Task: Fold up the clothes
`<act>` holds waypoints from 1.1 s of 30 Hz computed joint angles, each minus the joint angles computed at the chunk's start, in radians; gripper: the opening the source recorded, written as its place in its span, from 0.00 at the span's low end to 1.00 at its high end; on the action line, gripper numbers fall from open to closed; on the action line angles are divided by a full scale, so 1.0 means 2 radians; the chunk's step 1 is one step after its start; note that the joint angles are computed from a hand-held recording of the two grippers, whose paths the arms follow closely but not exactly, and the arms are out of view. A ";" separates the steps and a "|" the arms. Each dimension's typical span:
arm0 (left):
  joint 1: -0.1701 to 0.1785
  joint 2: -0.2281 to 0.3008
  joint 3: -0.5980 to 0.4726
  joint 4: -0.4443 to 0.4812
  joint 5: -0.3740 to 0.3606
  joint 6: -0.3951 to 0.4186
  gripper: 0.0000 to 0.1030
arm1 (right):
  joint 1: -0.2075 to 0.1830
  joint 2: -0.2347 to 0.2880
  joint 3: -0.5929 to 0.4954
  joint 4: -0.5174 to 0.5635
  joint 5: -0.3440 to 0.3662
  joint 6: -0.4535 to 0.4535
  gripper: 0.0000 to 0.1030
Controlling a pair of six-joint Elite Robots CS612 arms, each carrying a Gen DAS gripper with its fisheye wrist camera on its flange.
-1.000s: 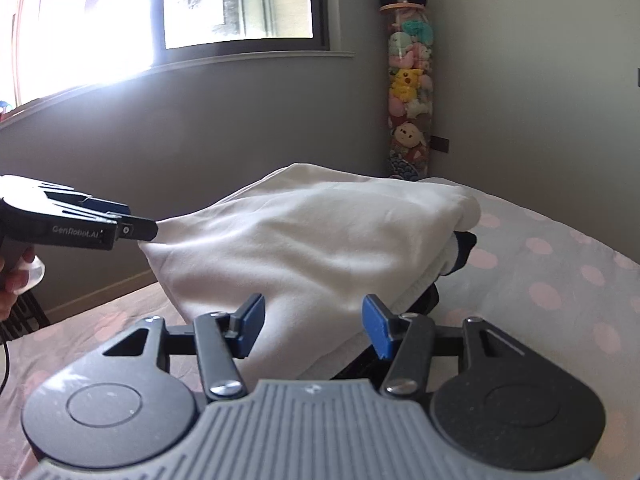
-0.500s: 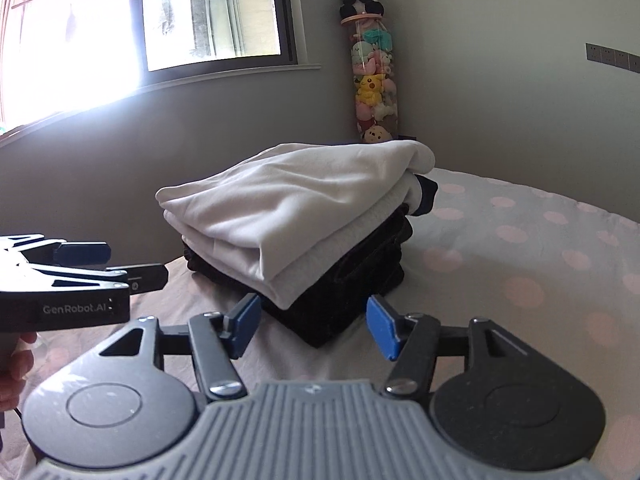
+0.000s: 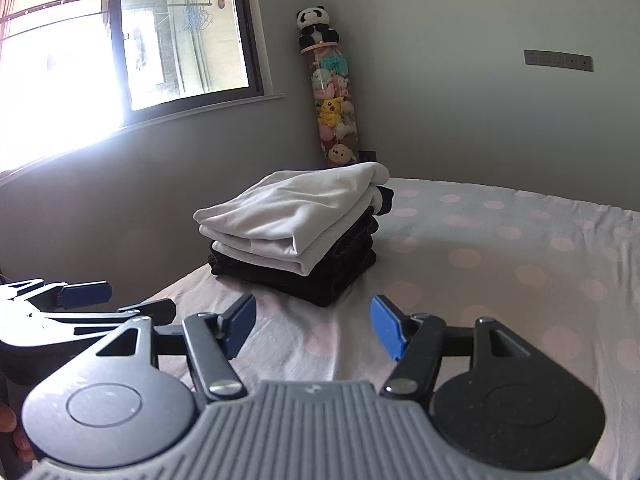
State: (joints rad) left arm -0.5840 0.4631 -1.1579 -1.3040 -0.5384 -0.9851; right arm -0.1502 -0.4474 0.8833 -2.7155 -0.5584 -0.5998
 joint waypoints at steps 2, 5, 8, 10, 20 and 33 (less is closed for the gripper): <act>-0.010 0.000 -0.015 0.025 0.005 -0.020 0.86 | -0.009 -0.024 0.043 -0.034 0.003 0.012 0.65; -0.023 0.004 -0.041 0.053 0.007 -0.044 0.86 | -0.022 -0.053 0.095 -0.067 0.009 0.023 0.66; -0.034 0.007 -0.061 0.083 0.009 -0.066 0.86 | -0.033 -0.077 0.141 -0.101 0.008 0.037 0.67; -0.041 0.010 -0.072 0.100 0.009 -0.079 0.86 | -0.039 -0.091 0.167 -0.122 0.008 0.044 0.68; -0.066 0.031 -0.118 0.150 0.001 -0.123 0.86 | -0.067 -0.136 0.269 -0.208 0.007 0.046 0.68; -0.091 0.055 -0.159 0.192 -0.007 -0.147 0.87 | -0.093 -0.164 0.350 -0.255 0.006 0.027 0.68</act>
